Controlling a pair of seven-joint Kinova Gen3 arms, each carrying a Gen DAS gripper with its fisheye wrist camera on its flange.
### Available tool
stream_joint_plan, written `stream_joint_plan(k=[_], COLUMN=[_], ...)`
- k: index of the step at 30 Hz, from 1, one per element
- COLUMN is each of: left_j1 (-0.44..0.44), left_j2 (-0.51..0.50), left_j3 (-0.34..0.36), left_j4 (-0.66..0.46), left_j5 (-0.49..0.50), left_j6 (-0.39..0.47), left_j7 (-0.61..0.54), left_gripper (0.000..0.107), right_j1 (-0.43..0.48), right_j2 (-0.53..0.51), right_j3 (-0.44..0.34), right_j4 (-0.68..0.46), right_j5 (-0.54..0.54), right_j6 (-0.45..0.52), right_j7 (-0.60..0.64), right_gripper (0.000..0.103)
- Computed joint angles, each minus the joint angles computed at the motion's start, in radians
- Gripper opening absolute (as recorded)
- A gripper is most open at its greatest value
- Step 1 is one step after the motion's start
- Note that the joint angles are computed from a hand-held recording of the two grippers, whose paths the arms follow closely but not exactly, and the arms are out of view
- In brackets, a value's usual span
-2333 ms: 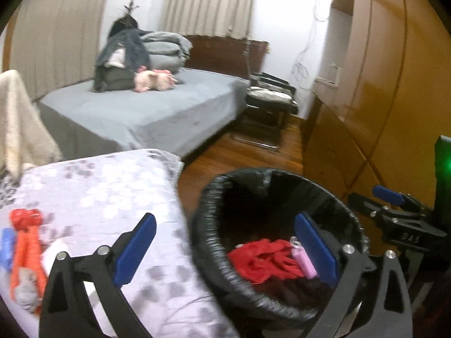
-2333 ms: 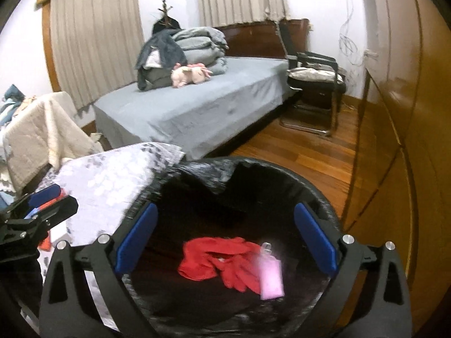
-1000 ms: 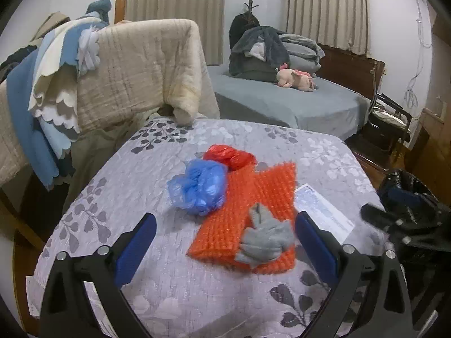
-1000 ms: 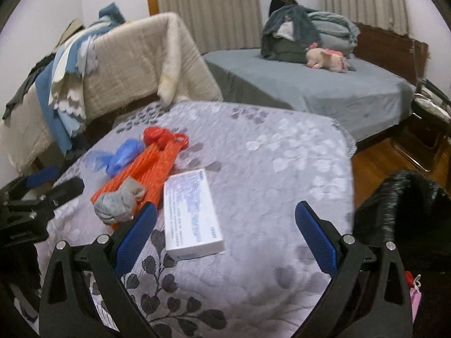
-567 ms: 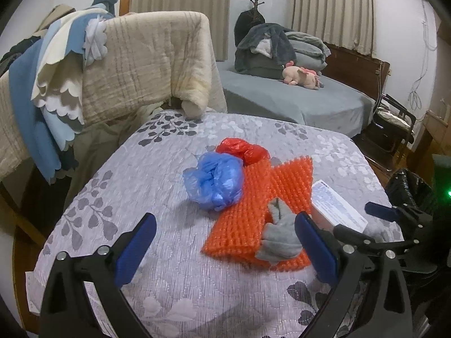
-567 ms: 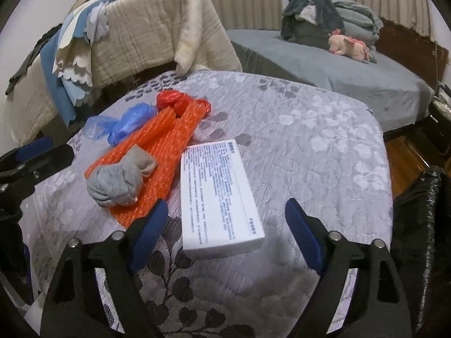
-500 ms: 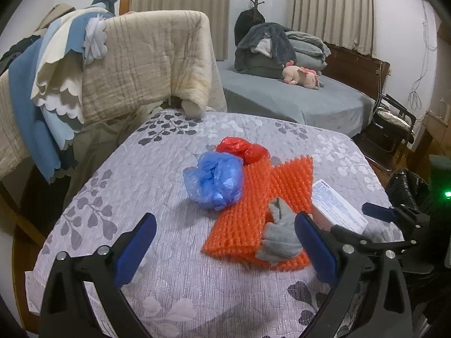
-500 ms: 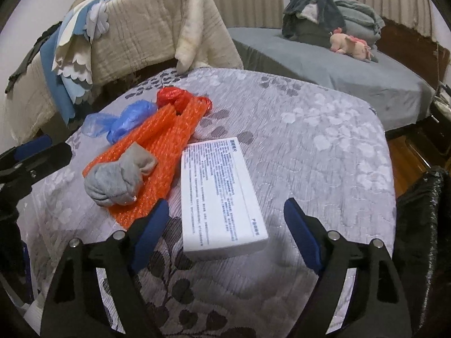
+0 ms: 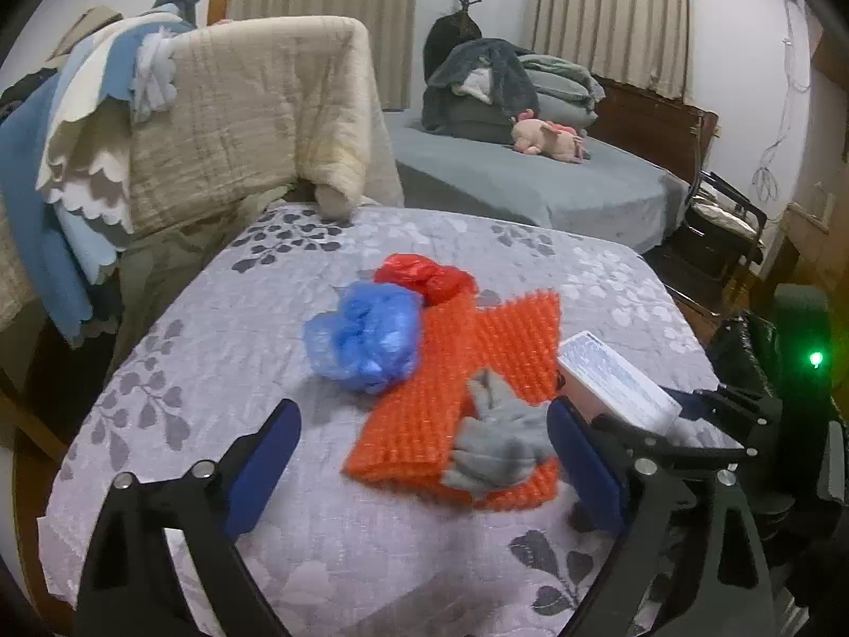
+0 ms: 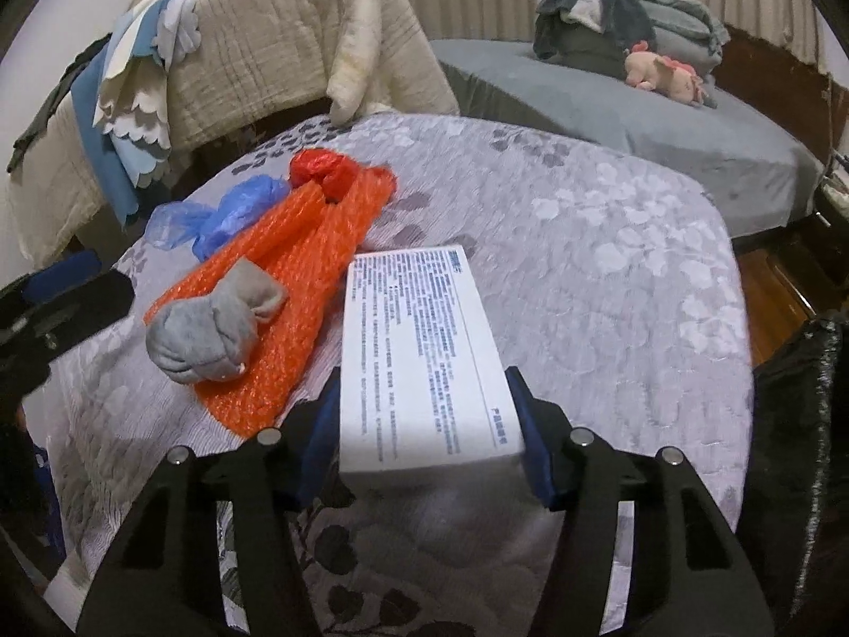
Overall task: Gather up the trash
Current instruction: 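Grasp the white box with the right tool, then grasp the grey sock with the left tool while the right tool holds the white box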
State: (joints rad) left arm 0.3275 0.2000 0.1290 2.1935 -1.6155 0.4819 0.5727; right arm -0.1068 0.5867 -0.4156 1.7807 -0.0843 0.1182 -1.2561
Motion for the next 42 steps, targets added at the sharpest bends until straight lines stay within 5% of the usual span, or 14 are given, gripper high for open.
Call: stream_joint_plan(k=[24,27,29,36,38,42], left_j1=[0.043,0.045,0.032,0.021,0.035,0.053], left_j2=[0.100,0.092,0.074,0.081,0.088,0.107], left_j3=[-0.024,-0.017,-0.013,-0.002,-0.004,-0.028], left_j4=[-0.070,-0.064,-0.055,-0.066,-0.076,-0.089], left_j5=[-0.011,-0.023,-0.052,-0.005,0.032,0.080], left_j6=[-0.041,-0.019,-0.036,-0.052,-0.035,-0.028], left_j7=[-0.025,-0.002,0.022,-0.021,-0.055,-0.090], left_gripper=[0.052,0.042,0.024,0.031,0.046,0.056], right_j1=[0.117,0.130,0.147,0.145,0.146,0.152], right_j2=[-0.047,-0.058,-0.067,-0.073,-0.071,-0.069], right_j3=[-0.058,-0.074,-0.093,-0.088,-0.086,-0.088], right_j4=[0.045,0.052,0.058,0.063,0.061,0.062], right_j5=[-0.011,-0.014,-0.015,-0.014,-0.017,-0.023], right_j6=[-0.018,-0.023,-0.029,-0.023,-0.017,-0.018], right_j7=[-0.011,-0.007,-0.002,0.002,0.003,0.008], right_gripper=[0.056,0.056,0.056,0.056,0.056,0.056])
